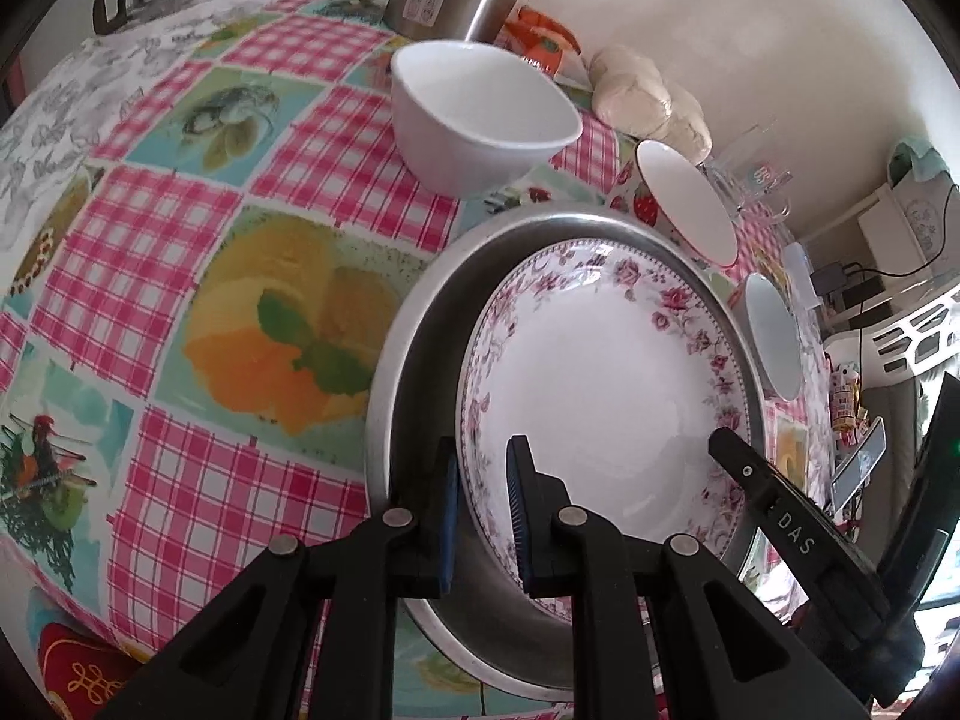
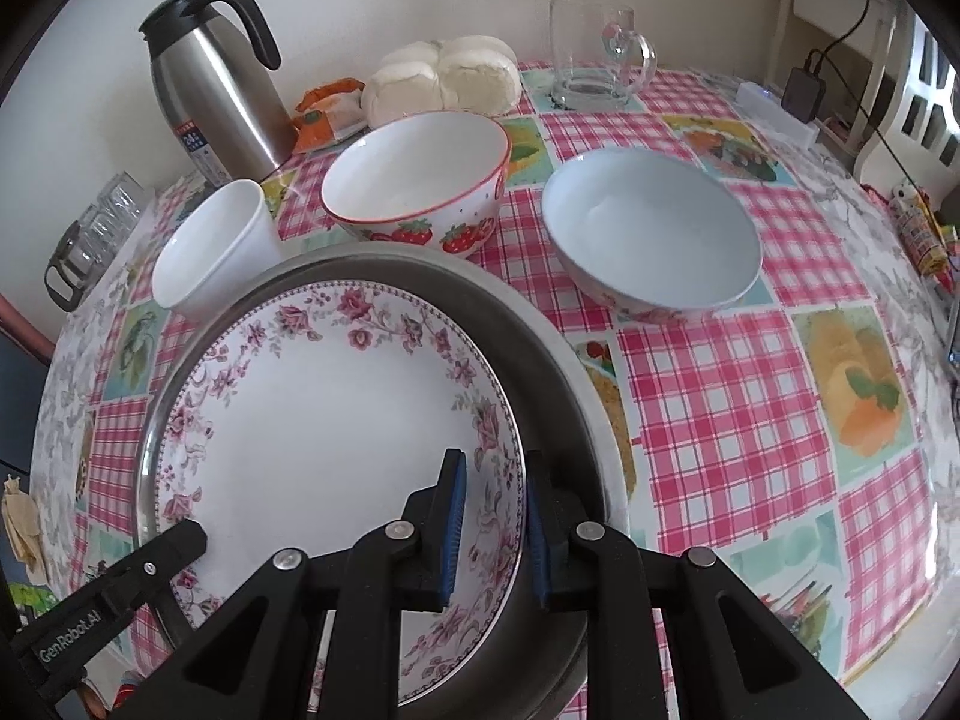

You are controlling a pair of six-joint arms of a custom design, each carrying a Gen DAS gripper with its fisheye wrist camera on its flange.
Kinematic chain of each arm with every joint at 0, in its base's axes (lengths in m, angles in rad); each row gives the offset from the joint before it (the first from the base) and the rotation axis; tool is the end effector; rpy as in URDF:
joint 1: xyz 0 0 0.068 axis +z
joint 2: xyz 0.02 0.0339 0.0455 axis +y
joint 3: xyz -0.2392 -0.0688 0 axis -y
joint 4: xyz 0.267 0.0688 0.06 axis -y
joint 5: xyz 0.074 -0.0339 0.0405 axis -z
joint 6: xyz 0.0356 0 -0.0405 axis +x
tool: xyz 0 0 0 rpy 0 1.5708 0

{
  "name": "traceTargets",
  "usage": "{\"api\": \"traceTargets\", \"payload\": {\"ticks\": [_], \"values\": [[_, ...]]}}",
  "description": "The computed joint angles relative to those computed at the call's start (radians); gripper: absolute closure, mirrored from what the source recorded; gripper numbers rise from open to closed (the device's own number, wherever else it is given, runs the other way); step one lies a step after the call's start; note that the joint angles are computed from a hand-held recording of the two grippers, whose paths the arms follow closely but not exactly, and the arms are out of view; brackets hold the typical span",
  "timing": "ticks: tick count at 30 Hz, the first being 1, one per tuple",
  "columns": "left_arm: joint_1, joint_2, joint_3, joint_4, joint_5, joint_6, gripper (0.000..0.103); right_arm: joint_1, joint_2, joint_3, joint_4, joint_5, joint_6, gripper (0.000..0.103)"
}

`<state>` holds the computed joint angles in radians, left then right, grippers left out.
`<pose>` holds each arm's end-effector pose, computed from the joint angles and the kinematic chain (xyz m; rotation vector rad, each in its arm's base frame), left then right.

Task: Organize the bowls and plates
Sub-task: 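Lower the rose-rimmed plate into the steel basin with the right gripper, then open both grippers to release the rose-rimmed plate in the basin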

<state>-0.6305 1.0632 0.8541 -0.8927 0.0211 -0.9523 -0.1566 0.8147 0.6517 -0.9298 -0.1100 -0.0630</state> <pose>0.1828 -0.1344 0.2281 -0.4392 2.7500 -0.4939 0.1778 -0.0241 0.2063 0.0886 2.6527 0.0744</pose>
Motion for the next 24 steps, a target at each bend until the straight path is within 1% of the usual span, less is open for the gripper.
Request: {"api": "traceTargets", "payload": {"ticks": [4, 10, 11, 12, 13, 14, 15, 16, 17, 19, 21, 22, 24], "values": [[-0.020, 0.017, 0.028, -0.026, -0.044, -0.003, 0.087, 0.002, -0.061, -0.003, -0.011, 0.013, -0.043, 0.081], [-0.049, -0.004, 0.047, -0.041, -0.125, -0.038, 0.086, 0.005, -0.123, -0.014, -0.022, 0.026, -0.094, 0.081], [-0.060, -0.004, 0.055, -0.047, -0.148, -0.045, 0.084, 0.009, -0.132, -0.018, -0.022, 0.033, -0.100, 0.079], [-0.068, 0.003, 0.065, -0.049, -0.163, -0.048, 0.081, 0.012, -0.138, -0.021, -0.021, 0.041, -0.105, 0.077], [-0.079, 0.008, 0.072, -0.052, -0.179, -0.051, 0.078, 0.012, -0.142, -0.022, -0.021, 0.045, -0.110, 0.071], [-0.094, 0.021, 0.086, -0.057, -0.203, -0.053, 0.070, 0.009, -0.145, -0.024, -0.021, 0.044, -0.116, 0.063], [-0.104, 0.028, 0.096, -0.063, -0.220, -0.054, 0.061, 0.001, -0.151, -0.026, -0.021, 0.041, -0.123, 0.058], [-0.115, 0.038, 0.107, -0.070, -0.237, -0.057, 0.058, -0.001, -0.156, -0.028, -0.018, 0.044, -0.125, 0.049], [-0.127, 0.054, 0.121, -0.079, -0.258, -0.062, 0.053, -0.005, -0.157, -0.030, -0.013, 0.044, -0.129, 0.045], [-0.139, 0.071, 0.135, -0.091, -0.279, -0.070, 0.049, -0.024, -0.161, -0.032, -0.012, 0.034, -0.145, 0.041], [-0.150, 0.088, 0.149, -0.107, -0.295, -0.081, 0.039, -0.046, -0.157, -0.032, -0.010, 0.018, -0.161, 0.038], [-0.153, 0.094, 0.153, -0.111, -0.300, -0.084, 0.037, -0.057, -0.155, -0.032, -0.008, 0.012, -0.169, 0.035], [-0.161, 0.111, 0.163, -0.122, -0.314, -0.087, 0.029, -0.079, -0.152, -0.033, -0.003, 0.001, -0.179, 0.031]]}}
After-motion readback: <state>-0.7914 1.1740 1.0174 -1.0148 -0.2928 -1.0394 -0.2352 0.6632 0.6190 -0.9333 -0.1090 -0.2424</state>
